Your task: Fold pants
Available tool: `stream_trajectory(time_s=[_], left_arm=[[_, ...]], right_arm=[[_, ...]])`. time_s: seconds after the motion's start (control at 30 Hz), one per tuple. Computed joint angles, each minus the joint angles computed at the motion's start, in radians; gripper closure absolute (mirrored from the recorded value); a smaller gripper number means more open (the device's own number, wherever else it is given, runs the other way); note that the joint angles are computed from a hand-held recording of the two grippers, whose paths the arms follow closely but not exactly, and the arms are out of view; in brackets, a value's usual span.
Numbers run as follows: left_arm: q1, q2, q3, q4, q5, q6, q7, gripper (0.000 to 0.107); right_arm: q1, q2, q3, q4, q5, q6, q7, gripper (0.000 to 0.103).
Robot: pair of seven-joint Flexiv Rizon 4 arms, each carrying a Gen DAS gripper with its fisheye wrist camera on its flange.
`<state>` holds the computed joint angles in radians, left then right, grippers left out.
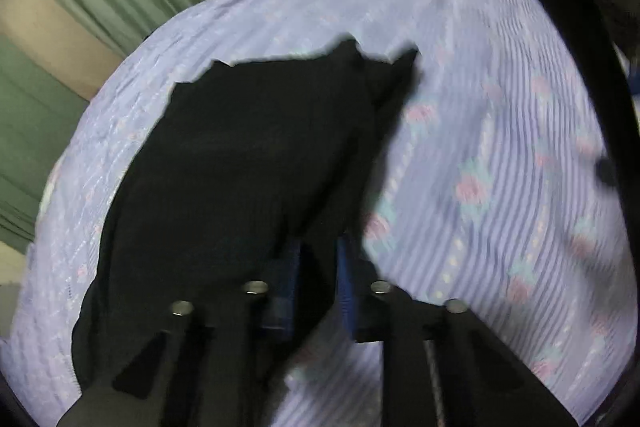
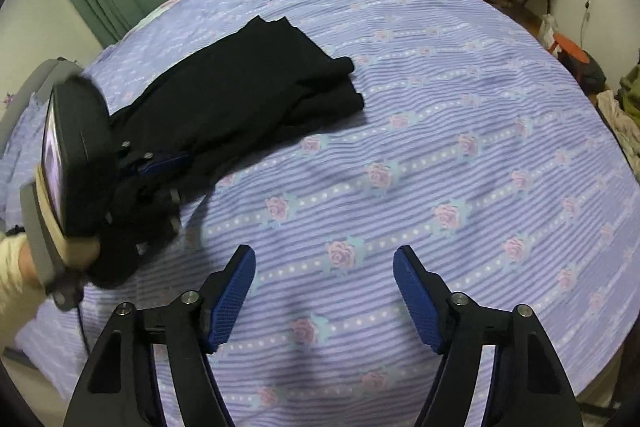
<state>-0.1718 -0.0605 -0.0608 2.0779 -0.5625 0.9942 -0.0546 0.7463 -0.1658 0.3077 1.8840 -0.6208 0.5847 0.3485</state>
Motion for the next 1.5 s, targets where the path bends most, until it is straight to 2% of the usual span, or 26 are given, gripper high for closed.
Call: stream_trajectory(time_s=[0.07, 0.17, 0.23, 0.37, 0.43, 0.47, 0.5, 0.53, 0.63, 0.73, 0.77, 0.8, 0.83, 0.87, 1.0, 1.13, 1.23, 1.3, 1.5], left_arm=[[0.017, -0.019, 0.003, -0.060, -0.025, -0.071, -0.050, 0.089], [0.049, -0.080, 0.004, -0.174, -0.017, -0.162, -0.172, 0.090], [0.079, -0.137, 0.007, -0.274, 0.002, -0.263, -0.283, 0.090], [0.111, -0.182, 0.008, -0.333, 0.029, -0.324, -0.387, 0.091], [0.139, -0.154, 0.003, -0.328, 0.004, -0.426, -0.349, 0.088], [0.143, -0.131, 0.003, -0.304, -0.008, -0.437, -0.302, 0.084], [0.142, -0.099, 0.005, -0.268, -0.018, -0.437, -0.237, 0.070], [0.137, -0.072, 0.010, -0.234, -0.026, -0.423, -0.180, 0.061], [0.109, -0.001, 0.027, -0.126, -0.032, -0.371, -0.028, 0.061], [0.069, 0.023, 0.028, -0.039, -0.032, -0.227, 0.045, 0.061], [0.061, 0.017, 0.027, -0.028, -0.024, -0.187, 0.045, 0.062], [0.053, 0.008, 0.025, -0.018, -0.010, -0.144, 0.037, 0.076], [0.051, 0.000, 0.025, -0.021, 0.001, -0.126, 0.029, 0.096], [0.056, -0.011, 0.027, -0.044, 0.015, -0.144, -0.001, 0.102], [0.118, -0.093, 0.035, -0.238, -0.006, -0.422, -0.262, 0.102], [0.168, -0.181, 0.030, -0.363, -0.031, -0.521, -0.401, 0.102], [0.193, -0.226, 0.024, -0.414, -0.035, -0.563, -0.459, 0.102], [0.201, -0.242, 0.021, -0.421, -0.032, -0.558, -0.476, 0.102], [0.218, -0.241, 0.013, -0.387, -0.060, -0.554, -0.490, 0.102]], right_arm=[[-0.006, 0.000, -0.009, 0.016, -0.040, 0.043, 0.010, 0.033], [-0.025, -0.008, -0.028, 0.034, -0.102, 0.134, 0.007, 0.037], [-0.045, -0.024, -0.050, 0.042, -0.157, 0.222, -0.007, 0.039], [-0.090, -0.070, -0.102, 0.046, -0.265, 0.418, -0.051, 0.043], [-0.103, -0.104, -0.102, 0.015, -0.213, 0.423, -0.147, 0.047], [-0.101, -0.107, -0.106, 0.012, -0.202, 0.424, -0.161, 0.047], [-0.101, -0.107, -0.114, 0.017, -0.203, 0.439, -0.159, 0.047], [-0.098, -0.103, -0.118, 0.024, -0.201, 0.443, -0.153, 0.047], [-0.092, -0.091, -0.107, 0.041, -0.160, 0.426, -0.160, 0.047], [-0.085, -0.089, -0.096, 0.049, -0.123, 0.413, -0.166, 0.047], [-0.088, -0.082, -0.094, 0.060, -0.114, 0.416, -0.170, 0.047], [-0.086, -0.082, -0.092, 0.060, -0.105, 0.411, -0.171, 0.047], [-0.085, -0.080, -0.092, 0.063, -0.100, 0.411, -0.173, 0.047], [-0.085, -0.081, -0.093, 0.064, -0.098, 0.416, -0.174, 0.047], [-0.088, -0.086, -0.112, 0.064, -0.138, 0.467, -0.178, 0.047], [-0.099, -0.116, -0.152, 0.040, -0.215, 0.568, -0.177, 0.047], [-0.104, -0.165, -0.184, -0.018, -0.253, 0.622, -0.223, 0.048], [-0.117, -0.207, -0.190, -0.064, -0.239, 0.663, -0.304, 0.048], [-0.161, -0.318, -0.129, -0.178, -0.018, 0.725, -0.578, 0.048]])
